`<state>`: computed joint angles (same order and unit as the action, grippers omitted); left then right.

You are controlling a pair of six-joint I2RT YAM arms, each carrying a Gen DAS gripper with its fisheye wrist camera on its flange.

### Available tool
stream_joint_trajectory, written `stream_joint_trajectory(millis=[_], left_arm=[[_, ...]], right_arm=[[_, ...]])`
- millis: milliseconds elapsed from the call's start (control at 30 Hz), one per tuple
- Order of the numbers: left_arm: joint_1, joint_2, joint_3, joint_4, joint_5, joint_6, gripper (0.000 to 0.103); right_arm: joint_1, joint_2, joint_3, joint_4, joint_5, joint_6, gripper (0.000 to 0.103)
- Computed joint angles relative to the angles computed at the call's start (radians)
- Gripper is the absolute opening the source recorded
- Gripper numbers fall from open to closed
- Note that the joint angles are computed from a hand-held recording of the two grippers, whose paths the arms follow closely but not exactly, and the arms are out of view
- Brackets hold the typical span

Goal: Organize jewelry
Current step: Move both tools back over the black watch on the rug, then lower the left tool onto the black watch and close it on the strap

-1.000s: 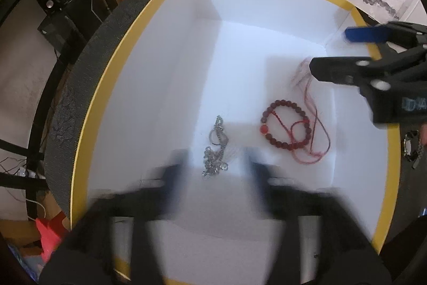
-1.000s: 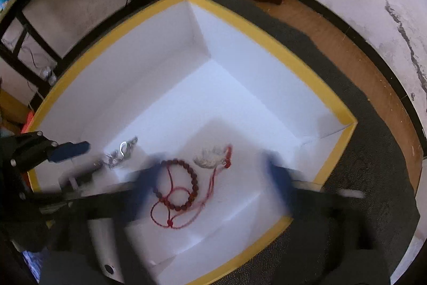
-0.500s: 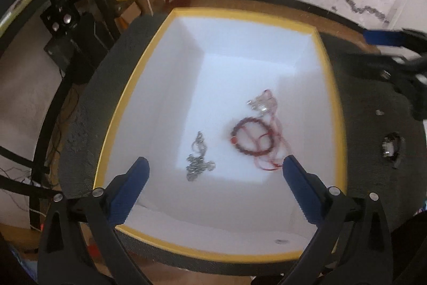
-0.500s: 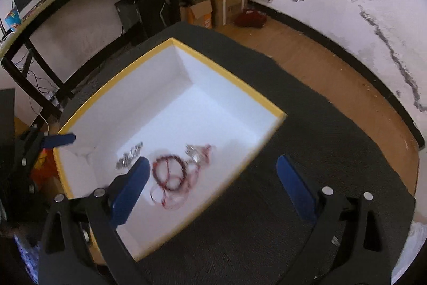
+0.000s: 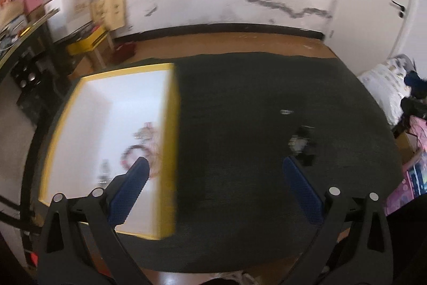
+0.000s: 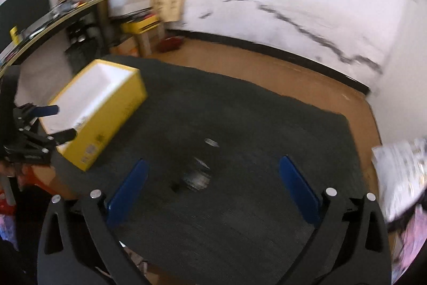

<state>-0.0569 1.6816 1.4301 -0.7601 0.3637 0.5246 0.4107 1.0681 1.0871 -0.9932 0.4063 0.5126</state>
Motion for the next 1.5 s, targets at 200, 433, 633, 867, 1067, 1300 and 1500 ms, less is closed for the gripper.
stream_joint_trajectory(millis=[200,433,633,867,1067,1300,1500], left_arm=[[-0.213,-0.088,-0.327,0.301,-0.083,-0.156,0.098],[-0.388,0.075,-0.42,0.593,-0.197,-0.232,0.098],[-0.435,0.248,-0.354,0.635,-0.22,-0.292,0.098],[-0.469,0.342,-0.338,0.724,-0.252,-0.308,0.098],[-0.493,0.37,-0.3,0.719,-0.282,-0.338,0.098],[-0.522,0.364,-0.32,0.741,-0.305,-0.378,0.091],[-0.551,0.343,-0.356,0.782,-0.314,-0.376,0.066]], right_arm=[[-0.252,-0.297,-0.425,0.168,-0.089,-0.125,0.096],[-0.6,-0.062,-0.604,0.546,-0.412,-0.508,0.096],[-0.693,0.342,-0.511,0.834,-0.593,-0.704,0.096],[-0.615,0.694,-0.269,0.876,-0.641,-0.878,0.096],[-0.516,0.859,-0.063,0.808,-0.678,-0.948,0.092],[-0.468,0.96,0.108,0.719,-0.707,-0.999,0.079],[-0.481,0.957,0.12,0.695,-0.738,-1.03,0.048]])
